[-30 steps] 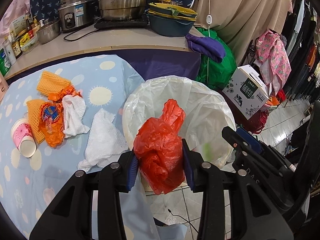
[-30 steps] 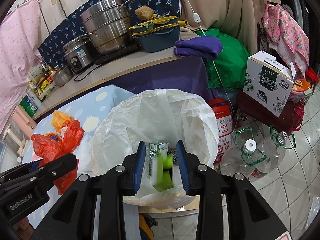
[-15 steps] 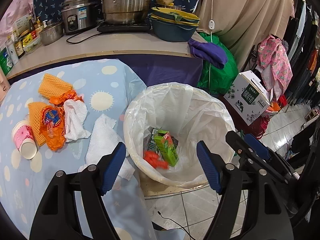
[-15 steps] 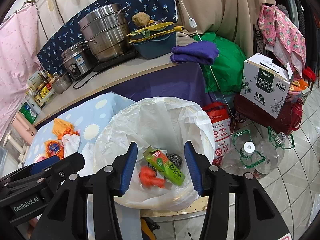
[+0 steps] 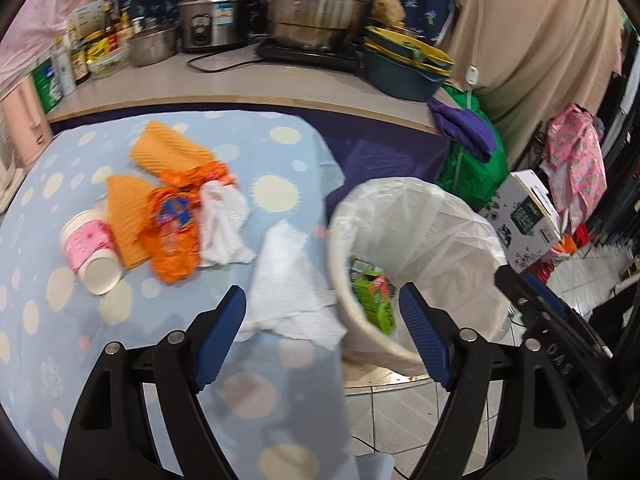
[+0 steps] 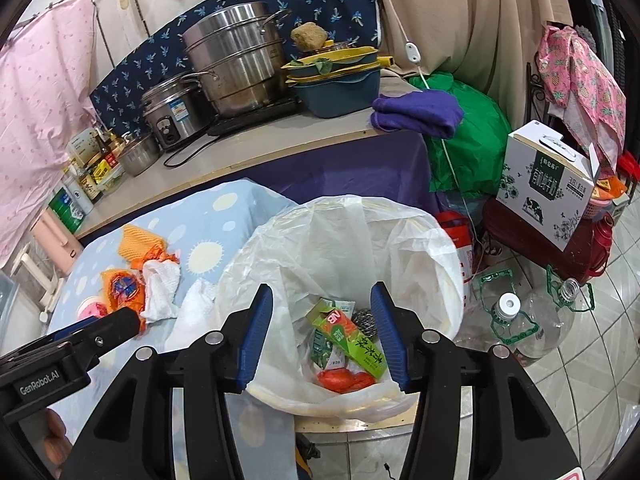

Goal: Collect trash
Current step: 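Move both tools back over the table toward the pink cup and tissues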

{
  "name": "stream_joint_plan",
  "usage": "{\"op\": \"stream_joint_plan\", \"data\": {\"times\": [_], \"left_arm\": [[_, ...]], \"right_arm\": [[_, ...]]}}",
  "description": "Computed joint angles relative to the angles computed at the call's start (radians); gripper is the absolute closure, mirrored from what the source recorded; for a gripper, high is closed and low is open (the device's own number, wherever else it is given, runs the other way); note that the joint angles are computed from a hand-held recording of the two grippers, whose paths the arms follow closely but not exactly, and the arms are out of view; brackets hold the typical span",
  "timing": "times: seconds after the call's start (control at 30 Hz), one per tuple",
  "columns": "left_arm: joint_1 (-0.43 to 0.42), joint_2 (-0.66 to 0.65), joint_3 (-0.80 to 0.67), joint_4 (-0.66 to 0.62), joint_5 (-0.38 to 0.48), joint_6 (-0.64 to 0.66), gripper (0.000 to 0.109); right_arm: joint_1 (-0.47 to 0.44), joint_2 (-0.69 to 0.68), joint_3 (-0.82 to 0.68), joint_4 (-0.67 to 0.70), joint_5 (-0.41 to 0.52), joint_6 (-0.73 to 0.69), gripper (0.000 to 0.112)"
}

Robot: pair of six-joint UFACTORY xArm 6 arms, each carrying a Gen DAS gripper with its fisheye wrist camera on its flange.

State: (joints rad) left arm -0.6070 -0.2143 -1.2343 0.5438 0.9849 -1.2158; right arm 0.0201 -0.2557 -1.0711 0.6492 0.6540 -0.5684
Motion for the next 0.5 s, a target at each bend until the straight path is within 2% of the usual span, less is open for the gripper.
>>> {"op": "stream_joint_plan", "data": {"times": [0.5], "left_arm": [[0.056, -0.34, 0.293, 0.041, 0.16, -0.148, 0.034]], "right_arm": [[0.231, -0.05, 0.07, -0.055, 0.02, 0.019, 0.057]]}}
